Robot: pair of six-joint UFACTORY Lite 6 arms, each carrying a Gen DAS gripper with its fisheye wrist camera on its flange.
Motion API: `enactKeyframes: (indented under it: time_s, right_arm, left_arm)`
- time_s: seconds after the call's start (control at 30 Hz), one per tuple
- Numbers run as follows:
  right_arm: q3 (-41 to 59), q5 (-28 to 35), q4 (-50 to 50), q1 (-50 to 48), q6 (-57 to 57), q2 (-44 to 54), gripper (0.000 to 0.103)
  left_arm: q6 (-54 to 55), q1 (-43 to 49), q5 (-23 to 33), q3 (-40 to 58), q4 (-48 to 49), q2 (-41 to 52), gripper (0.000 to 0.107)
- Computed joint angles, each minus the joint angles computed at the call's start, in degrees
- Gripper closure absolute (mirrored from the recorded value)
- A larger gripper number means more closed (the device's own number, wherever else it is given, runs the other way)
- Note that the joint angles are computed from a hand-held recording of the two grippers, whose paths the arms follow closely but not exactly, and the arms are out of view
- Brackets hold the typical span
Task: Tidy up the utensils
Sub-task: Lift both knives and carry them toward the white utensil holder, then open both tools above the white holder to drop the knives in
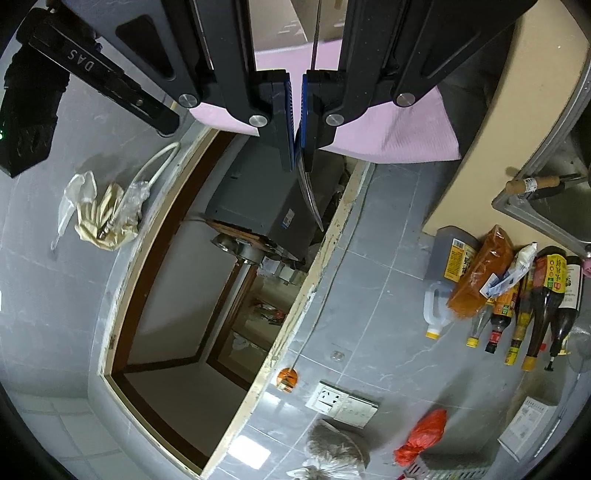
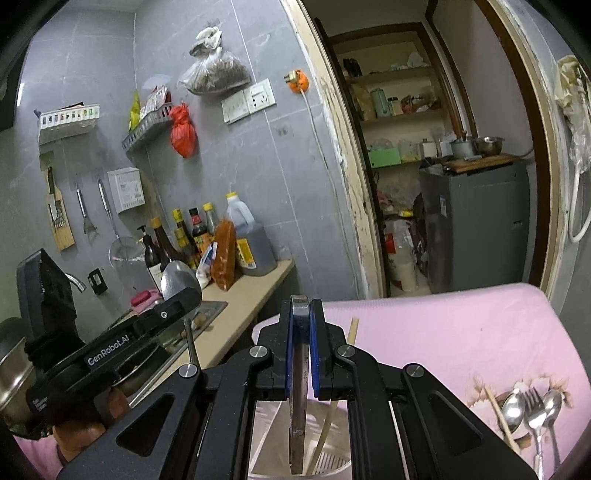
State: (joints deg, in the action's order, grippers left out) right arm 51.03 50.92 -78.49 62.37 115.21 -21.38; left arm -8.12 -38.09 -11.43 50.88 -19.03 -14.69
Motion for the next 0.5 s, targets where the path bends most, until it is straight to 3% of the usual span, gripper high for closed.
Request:
enactKeyframes:
  time_s: [0.13, 0.5]
  right_arm:
    - [-1.18, -1.99, -0.74, -0.72, 2.08, 0.75, 0.096]
    - [-3.12, -3.68, -0.39, -0.58, 3.74, 1.43, 0.095]
  left_arm:
    - [5.62, -1.53, -1.34, -1.42, -5.20, 0.08, 0.103]
    - [21.91, -2.34, 2.51, -1.62, -19.58, -0.03, 0.103]
